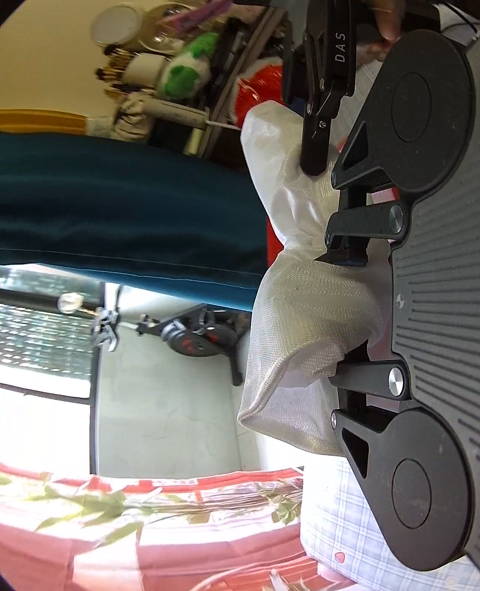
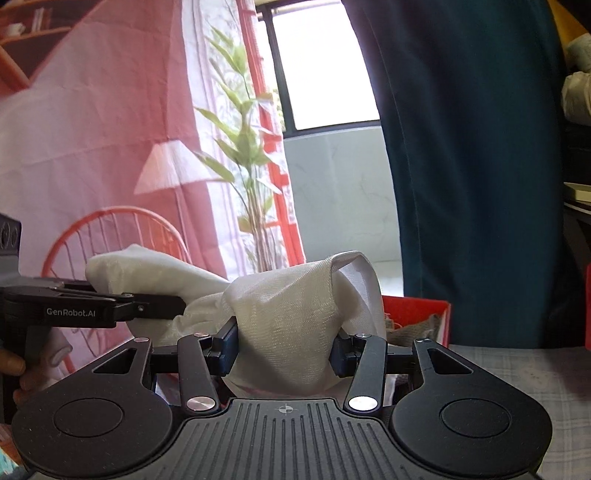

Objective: Organize soft objects
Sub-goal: 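Lift the white cloth bundle into the red box and open both grippers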

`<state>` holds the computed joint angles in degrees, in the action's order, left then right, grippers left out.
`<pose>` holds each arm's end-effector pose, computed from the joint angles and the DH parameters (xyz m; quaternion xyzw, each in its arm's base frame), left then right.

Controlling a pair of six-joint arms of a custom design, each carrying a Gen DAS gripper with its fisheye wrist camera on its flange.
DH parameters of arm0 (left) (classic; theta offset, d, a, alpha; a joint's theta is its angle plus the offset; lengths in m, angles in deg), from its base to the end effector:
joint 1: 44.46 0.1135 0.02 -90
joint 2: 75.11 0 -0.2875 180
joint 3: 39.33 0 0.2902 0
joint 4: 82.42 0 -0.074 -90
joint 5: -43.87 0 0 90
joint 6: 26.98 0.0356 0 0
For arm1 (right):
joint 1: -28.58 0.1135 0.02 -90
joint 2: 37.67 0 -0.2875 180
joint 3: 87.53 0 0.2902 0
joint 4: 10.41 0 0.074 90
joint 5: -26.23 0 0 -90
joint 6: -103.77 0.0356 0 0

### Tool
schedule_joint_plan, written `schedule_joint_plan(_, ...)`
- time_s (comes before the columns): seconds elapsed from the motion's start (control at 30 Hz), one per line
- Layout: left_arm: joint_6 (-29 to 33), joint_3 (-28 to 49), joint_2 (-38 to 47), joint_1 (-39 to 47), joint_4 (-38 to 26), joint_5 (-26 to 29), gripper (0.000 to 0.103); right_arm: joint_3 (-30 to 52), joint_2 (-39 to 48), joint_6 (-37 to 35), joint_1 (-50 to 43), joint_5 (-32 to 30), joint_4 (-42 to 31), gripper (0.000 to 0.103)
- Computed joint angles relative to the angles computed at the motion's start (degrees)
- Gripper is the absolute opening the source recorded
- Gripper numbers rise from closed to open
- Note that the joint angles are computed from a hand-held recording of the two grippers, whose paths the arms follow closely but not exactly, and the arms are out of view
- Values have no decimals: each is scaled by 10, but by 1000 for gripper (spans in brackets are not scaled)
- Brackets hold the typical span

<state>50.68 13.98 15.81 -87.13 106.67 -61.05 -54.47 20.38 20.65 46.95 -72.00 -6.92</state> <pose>0.2634 -0.2303 0.1721 0.1589 0.8399 -0.1351 0.5011 0.2191 0.0781 0.1948 -0.1227 0.8163 0.1806 0.5348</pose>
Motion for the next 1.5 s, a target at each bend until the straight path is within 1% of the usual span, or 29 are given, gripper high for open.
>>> schedule_joint_plan(0.1,0,48,55,25,-29,25,32,35,77,-2,-6,6,-1,44)
schedule_joint_plan(0.23,-16,110,133,45,-62,43,32,80,178,-9,4,43,0,44)
schedule_joint_plan(0.37,11,172,181,60,-97,40,32,133,247,-43,19,79,-22,43)
schedule_joint_plan(0.5,41,228,196,78,-129,52,32,188,275,-56,17,94,-55,42)
schedule_joint_plan(0.67,51,274,216,83,-135,38,32,242,306,-76,12,105,-72,42)
schedule_joint_plan(0.73,58,298,239,82,-155,35,32,261,328,-82,11,108,-86,42)
schedule_joint_plan(0.8,52,318,261,81,-183,42,32,281,357,-74,9,110,-104,42)
schedule_joint_plan(0.9,22,349,288,91,-229,67,32,300,387,-55,7,109,-121,42)
schedule_joint_plan(1.0,4,356,289,101,-240,85,32,320,402,-60,11,114,-146,42)
schedule_joint_plan(1.1,11,367,295,100,-254,80,34,341,418,-52,9,106,-172,42)
schedule_joint_plan(1.13,11,368,295,100,-252,78,36,343,418,-51,9,106,-176,42)
schedule_joint_plan(1.17,10,369,292,99,-250,70,40,344,418,-48,9,107,-177,44)
schedule_joint_plan(1.2,13,362,287,95,-241,60,51,341,415,-45,8,105,-175,47)
schedule_joint_plan(1.23,18,354,280,92,-231,54,60,337,410,-44,7,101,-173,53)
schedule_joint_plan(1.27,22,340,269,92,-221,55,63,335,405,-39,6,103,-178,59)
schedule_joint_plan(1.3,23,330,260,92,-213,61,67,329,397,-32,4,102,-176,61)
schedule_joint_plan(1.37,26,305,243,90,-195,61,71,308,371,-20,0,107,-168,78)
schedule_joint_plan(1.4,28,294,234,88,-188,55,73,295,354,-16,-2,113,-164,82)
schedule_joint_plan(1.43,30,281,224,84,-179,46,77,285,341,-12,-3,119,-158,92)
schedule_joint_plan(1.47,29,267,213,81,-170,39,79,275,329,-8,-2,125,-152,97)
schedule_joint_plan(1.5,29,255,202,78,-163,35,83,266,318,-6,-2,128,-151,97)
